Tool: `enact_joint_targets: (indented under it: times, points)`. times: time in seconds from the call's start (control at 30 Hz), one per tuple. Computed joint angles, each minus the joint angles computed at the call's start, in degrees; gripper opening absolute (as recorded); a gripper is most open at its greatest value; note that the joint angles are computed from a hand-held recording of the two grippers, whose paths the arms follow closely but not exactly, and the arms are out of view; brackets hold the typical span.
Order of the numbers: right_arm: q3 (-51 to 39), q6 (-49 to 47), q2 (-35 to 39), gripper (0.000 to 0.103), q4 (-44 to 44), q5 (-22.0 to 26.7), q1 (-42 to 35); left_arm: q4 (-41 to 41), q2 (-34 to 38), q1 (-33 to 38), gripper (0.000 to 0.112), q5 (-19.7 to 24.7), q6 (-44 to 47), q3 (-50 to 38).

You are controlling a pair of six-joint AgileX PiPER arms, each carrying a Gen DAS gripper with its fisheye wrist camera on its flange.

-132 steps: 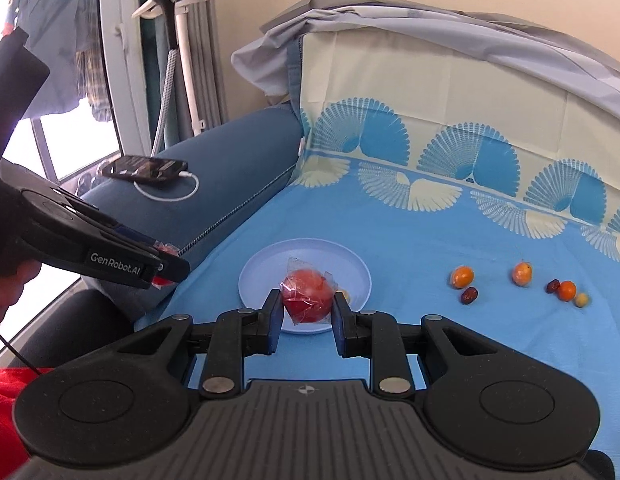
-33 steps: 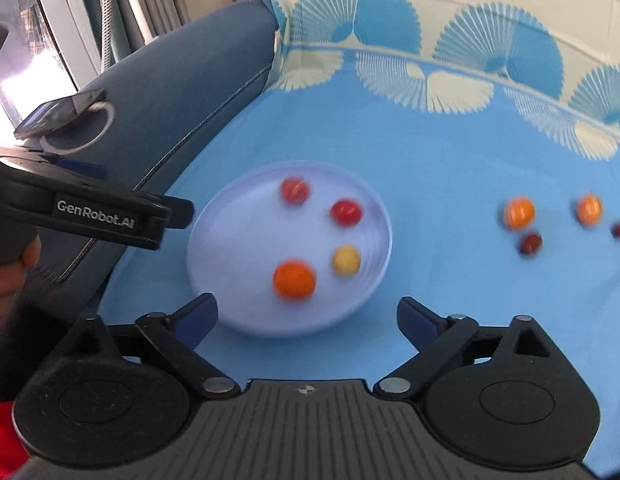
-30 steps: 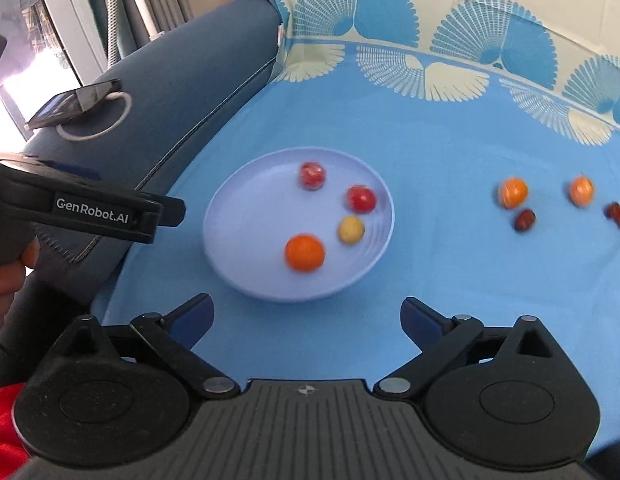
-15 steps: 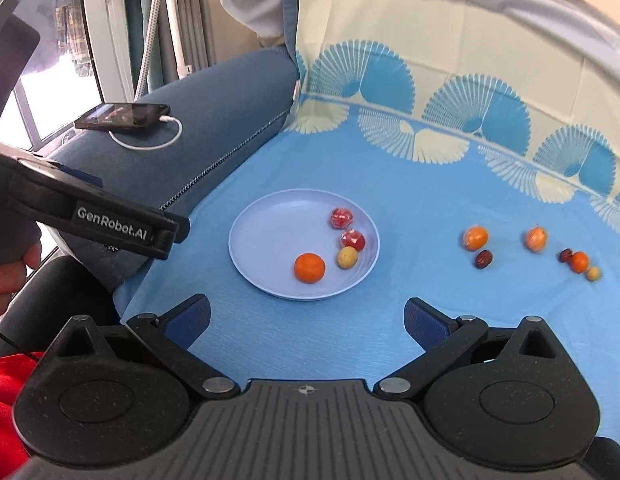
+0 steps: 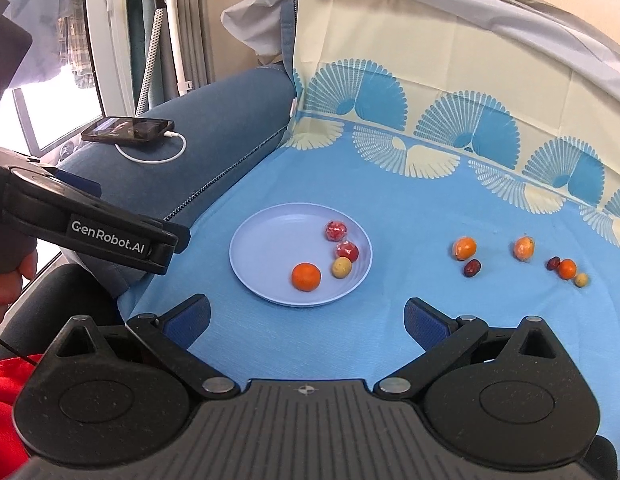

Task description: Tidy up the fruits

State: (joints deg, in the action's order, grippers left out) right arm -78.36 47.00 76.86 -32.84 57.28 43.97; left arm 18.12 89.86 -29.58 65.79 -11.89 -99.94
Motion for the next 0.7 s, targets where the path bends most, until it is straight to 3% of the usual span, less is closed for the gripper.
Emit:
enact_joint_targets:
  times: [0.7]
  points:
    - [-0.93,-1.81,0.64,0.102,1.22,0.54,-0.57,-0.59,0.20,0.50,0.103,-0.01,0.47,-0.45]
